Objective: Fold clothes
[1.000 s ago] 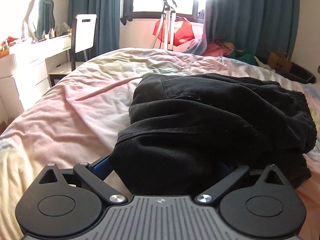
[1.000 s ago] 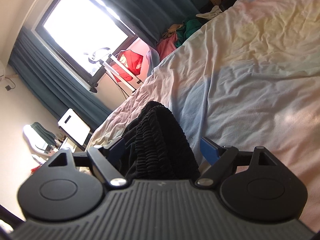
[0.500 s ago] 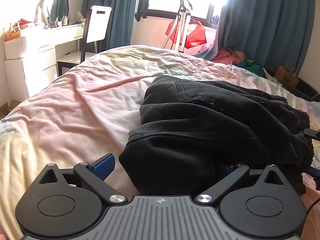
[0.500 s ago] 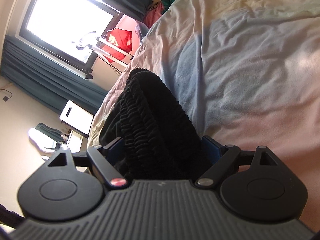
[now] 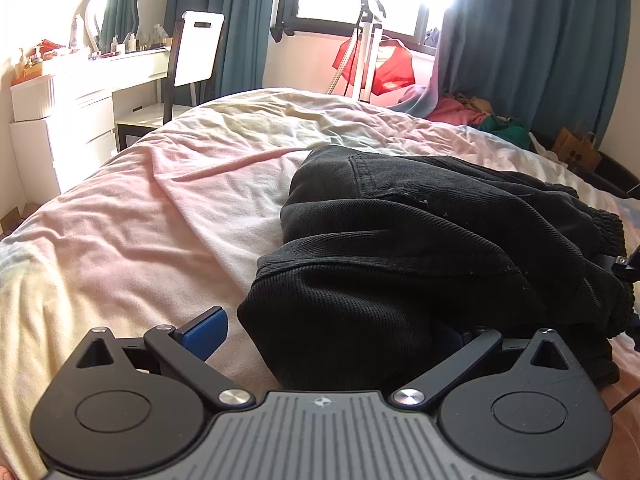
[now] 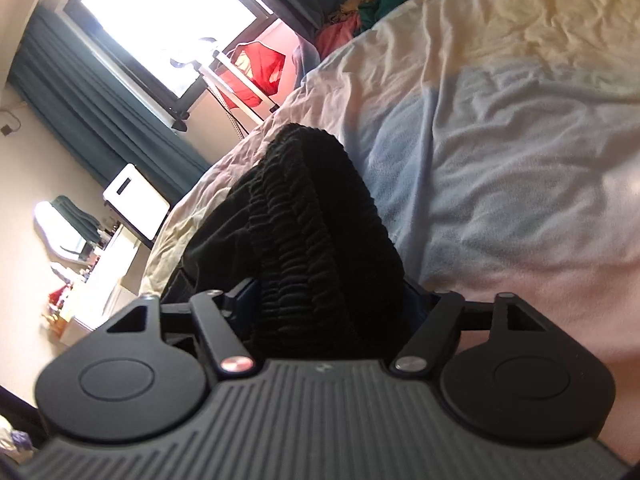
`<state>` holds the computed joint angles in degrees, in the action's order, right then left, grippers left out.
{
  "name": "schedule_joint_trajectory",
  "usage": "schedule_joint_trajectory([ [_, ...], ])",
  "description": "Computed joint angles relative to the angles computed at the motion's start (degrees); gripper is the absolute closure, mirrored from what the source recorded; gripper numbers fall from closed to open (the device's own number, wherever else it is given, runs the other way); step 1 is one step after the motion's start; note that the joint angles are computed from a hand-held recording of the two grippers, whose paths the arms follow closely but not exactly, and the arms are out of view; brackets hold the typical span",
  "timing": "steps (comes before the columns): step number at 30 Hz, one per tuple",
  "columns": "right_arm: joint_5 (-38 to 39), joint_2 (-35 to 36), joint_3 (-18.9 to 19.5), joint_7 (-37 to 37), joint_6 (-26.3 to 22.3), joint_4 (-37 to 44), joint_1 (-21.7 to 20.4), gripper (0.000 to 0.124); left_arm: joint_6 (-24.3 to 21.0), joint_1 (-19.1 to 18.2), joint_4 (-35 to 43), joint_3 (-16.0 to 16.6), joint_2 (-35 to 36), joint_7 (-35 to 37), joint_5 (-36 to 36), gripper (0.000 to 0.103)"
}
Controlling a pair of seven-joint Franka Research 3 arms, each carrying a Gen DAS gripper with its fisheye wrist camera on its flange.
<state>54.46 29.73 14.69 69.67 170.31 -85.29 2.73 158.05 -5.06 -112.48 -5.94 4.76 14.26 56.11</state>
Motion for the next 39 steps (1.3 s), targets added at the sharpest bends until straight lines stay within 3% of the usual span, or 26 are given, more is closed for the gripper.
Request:
schedule_joint_trajectory([
  [4, 2.66, 0.00, 3.20, -5.55, 3.91, 0.41, -1.80, 0.080, 1.73, 0.13, -0.81, 0.12, -0.66, -1.29, 0.84, 0.001],
  [7, 10.43, 0.37, 10.23, -16.74, 9.14, 1.79, -6.15, 0.083, 5.53, 0.56, -1.80, 0.42, -1.41, -4.33, 3.78, 0.002],
  [9, 14.22, 0.99, 12.05, -21.99, 10.74, 3.70, -7.13, 0.083, 7.14, 0.85, -2.26, 0.58, -1.93, -7.69, 6.76, 0.002],
  [11, 10.50, 1.19, 7.29, -17.70, 10.81, 3.97, -3.71, 0.083, 7.32, 1.22, -2.52, 0.33, -2.04, -7.62, 6.20, 0.002],
  [15, -2.76, 2.49, -5.61, 1.05, 5.91, 3.14, 4.30, 0.083, 6.45, 1.47, -2.49, -0.16, -1.29, -3.72, 0.91, 0.001],
  [17, -3.16, 3.31, -5.58, 3.43, 4.41, 3.36, 3.89, 0.082, 6.78, 1.46, -2.59, 0.04, -1.18, -4.09, 0.28, 0.000],
  [21, -0.43, 2.98, 1.58, 1.34, 4.50, 2.31, -1.83, 0.075, 6.26, 1.33, -2.67, 0.26, -1.24, -5.33, 0.38, 0.000],
  [24, 1.20, 2.12, 2.27, 3.58, 3.31, 0.92, -2.64, 0.058, 6.42, 1.60, -3.03, 0.29, -1.35, -5.35, -1.66, 0.000],
  [28, 7.49, 1.27, 3.68, 6.15, -6.12, 0.55, -5.83, 0.035, 7.88, 2.31, -3.97, 0.32, -1.54, -3.76, -7.17, 0.000],
  [31, 9.42, 2.19, 2.44, 4.32, -10.42, 1.65, -5.64, 0.036, 9.78, 2.82, -4.74, 0.44, -1.52, -1.86, -11.36, 0.001],
  [39, 9.15, 4.94, 0.10, 1.81, -13.76, 5.89, -3.58, 0.035, 10.40, 2.84, -4.87, 0.60, -1.23, -0.23, -13.70, 0.000],
])
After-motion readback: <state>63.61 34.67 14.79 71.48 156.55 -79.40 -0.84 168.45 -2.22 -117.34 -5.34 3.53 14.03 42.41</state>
